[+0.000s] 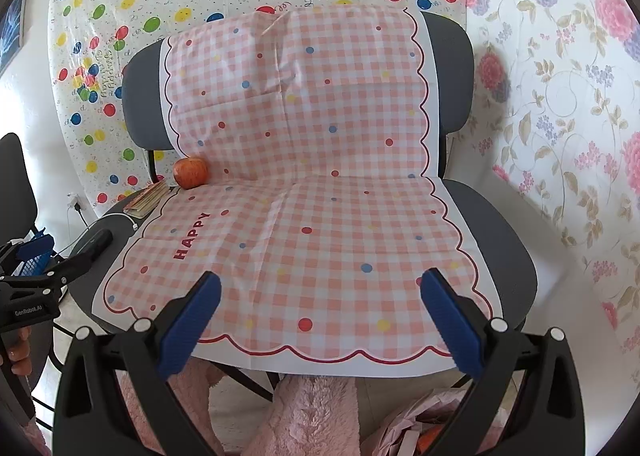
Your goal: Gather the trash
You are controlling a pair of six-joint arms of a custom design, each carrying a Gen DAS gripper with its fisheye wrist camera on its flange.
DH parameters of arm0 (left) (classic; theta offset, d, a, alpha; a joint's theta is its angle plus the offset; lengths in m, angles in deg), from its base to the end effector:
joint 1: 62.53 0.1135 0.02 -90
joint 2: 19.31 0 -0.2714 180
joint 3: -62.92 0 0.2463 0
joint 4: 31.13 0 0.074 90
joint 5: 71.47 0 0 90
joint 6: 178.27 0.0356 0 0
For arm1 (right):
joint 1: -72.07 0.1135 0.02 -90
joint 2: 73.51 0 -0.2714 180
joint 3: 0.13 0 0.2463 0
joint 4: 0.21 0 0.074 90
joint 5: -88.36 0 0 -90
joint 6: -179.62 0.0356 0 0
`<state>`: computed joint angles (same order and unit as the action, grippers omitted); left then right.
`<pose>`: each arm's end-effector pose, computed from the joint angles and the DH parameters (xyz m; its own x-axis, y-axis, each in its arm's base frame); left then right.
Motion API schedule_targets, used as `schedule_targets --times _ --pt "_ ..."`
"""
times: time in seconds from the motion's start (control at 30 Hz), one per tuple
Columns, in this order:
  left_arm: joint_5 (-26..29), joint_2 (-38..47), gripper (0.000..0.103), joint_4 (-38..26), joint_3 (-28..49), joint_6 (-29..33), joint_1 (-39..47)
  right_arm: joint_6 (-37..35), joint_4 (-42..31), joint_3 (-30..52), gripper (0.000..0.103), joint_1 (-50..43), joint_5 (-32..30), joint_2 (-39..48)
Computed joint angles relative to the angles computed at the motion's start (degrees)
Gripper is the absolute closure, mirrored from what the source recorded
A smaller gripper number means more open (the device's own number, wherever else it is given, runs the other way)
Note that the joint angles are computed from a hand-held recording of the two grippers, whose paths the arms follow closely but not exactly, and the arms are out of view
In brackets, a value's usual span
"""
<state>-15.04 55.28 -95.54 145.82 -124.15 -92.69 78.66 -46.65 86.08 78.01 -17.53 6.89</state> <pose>0.2255 -0.1083 0.3247 -0.6705 -0.1752 -0.7209 -0.2975 0.9537 0.0450 0.2993 0.0409 0.3355 -0.5776 -0.2439 -0.7790 -0.4238 0.9053 0.0307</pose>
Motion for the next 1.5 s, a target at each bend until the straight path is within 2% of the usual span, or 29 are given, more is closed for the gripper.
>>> schedule_targets --times 1.5 --pt "0.01 -0.85 0.007 -1.17 -0.35 -1.34 -0.22 0.2 -0.3 -0.74 0.005 -0.14 -0.08 -0.98"
